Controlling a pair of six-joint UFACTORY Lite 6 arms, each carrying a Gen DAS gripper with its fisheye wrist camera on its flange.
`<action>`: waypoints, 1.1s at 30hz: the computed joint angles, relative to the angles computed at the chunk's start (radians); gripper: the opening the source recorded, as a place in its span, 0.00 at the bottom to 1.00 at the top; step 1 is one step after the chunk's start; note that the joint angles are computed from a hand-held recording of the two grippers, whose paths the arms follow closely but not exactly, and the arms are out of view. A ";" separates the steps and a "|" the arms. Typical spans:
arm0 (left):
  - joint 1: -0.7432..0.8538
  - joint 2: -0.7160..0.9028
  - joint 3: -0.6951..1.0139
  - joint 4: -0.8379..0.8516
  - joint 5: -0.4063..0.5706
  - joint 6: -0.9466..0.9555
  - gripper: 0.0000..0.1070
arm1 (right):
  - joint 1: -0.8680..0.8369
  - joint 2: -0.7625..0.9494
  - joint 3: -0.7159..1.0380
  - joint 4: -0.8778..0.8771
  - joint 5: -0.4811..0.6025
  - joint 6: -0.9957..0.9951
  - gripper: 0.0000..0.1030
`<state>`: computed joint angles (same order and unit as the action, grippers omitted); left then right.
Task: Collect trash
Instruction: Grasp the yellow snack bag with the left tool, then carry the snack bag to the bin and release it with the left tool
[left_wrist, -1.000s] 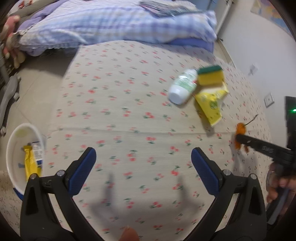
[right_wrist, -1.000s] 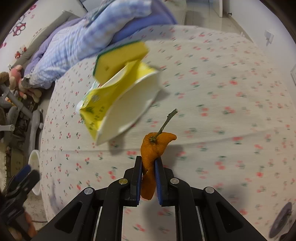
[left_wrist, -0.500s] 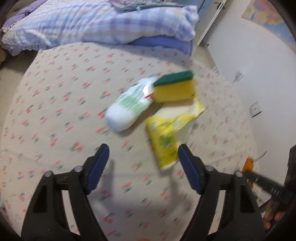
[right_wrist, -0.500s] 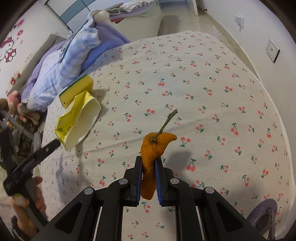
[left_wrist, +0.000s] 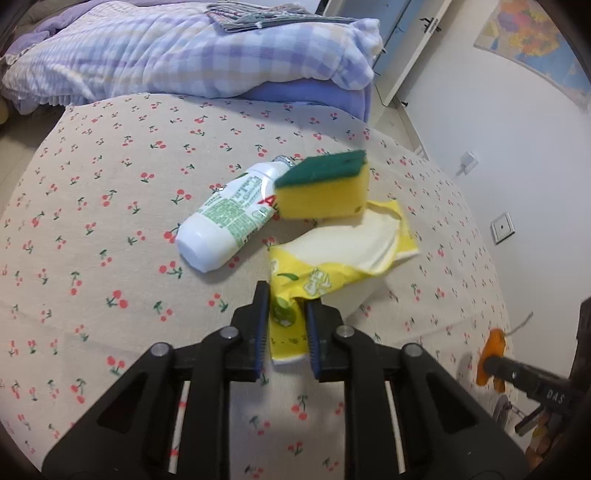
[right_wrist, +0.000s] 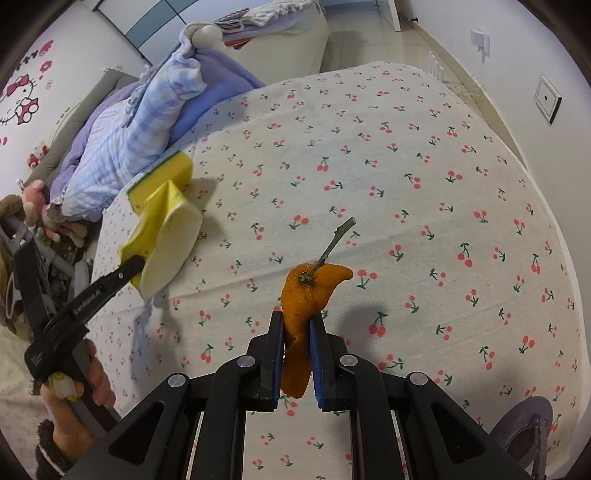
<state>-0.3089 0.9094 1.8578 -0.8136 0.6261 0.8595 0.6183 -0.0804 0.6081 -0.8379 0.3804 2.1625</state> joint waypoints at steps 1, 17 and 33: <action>0.005 -0.015 -0.018 0.002 0.001 0.009 0.18 | 0.005 0.002 0.008 -0.001 0.006 0.001 0.13; 0.229 -0.208 -0.199 0.041 0.090 0.169 0.18 | 0.080 0.174 0.256 0.033 0.079 -0.067 0.13; 0.611 0.105 0.390 0.196 0.353 0.051 0.18 | 0.153 0.704 1.062 0.247 0.279 -0.482 0.13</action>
